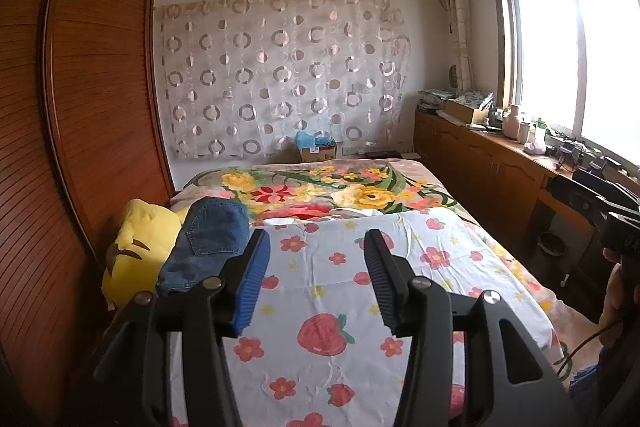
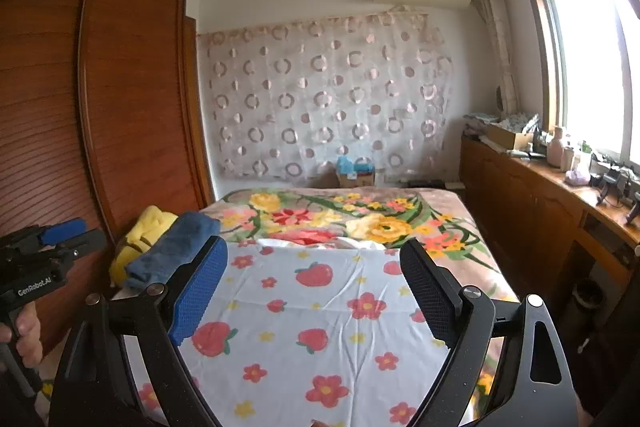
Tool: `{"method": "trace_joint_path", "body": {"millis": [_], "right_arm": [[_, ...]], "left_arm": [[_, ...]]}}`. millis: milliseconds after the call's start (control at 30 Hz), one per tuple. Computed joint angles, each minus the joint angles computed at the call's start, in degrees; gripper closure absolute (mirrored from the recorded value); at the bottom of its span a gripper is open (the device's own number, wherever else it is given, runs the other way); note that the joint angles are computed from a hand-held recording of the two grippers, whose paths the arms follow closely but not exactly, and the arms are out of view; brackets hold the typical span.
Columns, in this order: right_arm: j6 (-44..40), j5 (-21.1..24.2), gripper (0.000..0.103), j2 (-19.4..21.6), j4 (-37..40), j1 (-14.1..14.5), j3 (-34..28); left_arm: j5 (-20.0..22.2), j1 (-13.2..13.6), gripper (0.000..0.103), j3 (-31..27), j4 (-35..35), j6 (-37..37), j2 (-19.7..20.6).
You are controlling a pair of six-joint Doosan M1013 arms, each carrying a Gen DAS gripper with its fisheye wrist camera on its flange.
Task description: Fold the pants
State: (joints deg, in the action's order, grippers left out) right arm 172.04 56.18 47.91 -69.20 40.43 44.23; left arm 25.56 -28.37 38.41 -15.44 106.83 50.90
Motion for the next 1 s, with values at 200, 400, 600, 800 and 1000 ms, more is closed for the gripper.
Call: {"method": "trace_joint_path", "body": {"millis": [200, 400, 600, 800, 1000], "right_arm": [[-0.07, 0.25, 0.013, 0.09, 0.26, 0.09, -0.22], [-0.24, 0.16, 0.013, 0.12, 0.46, 0.10, -0.29], [-0.31, 0.15, 0.013, 0.11, 0.50, 0.09, -0.34], [-0.38, 0.12, 0.013, 0.11, 0.56, 0.09, -0.39], [-0.52, -0.22, 0.013, 0.13, 1.01, 0.03, -0.42]], "left_arm": [[0.02, 0.04, 0.054, -0.02, 0.12, -0.04, 0.02], [0.09, 0.02, 0.054, 0.14, 0.25, -0.24, -0.06], [0.07, 0.06, 0.054, 0.17, 0.44, -0.44, -0.05], [0.11, 0.09, 0.054, 0.16, 0.17, -0.15, -0.06], [0.21, 0.25, 0.053, 0.14, 0.38, -0.31, 0.11]]}}
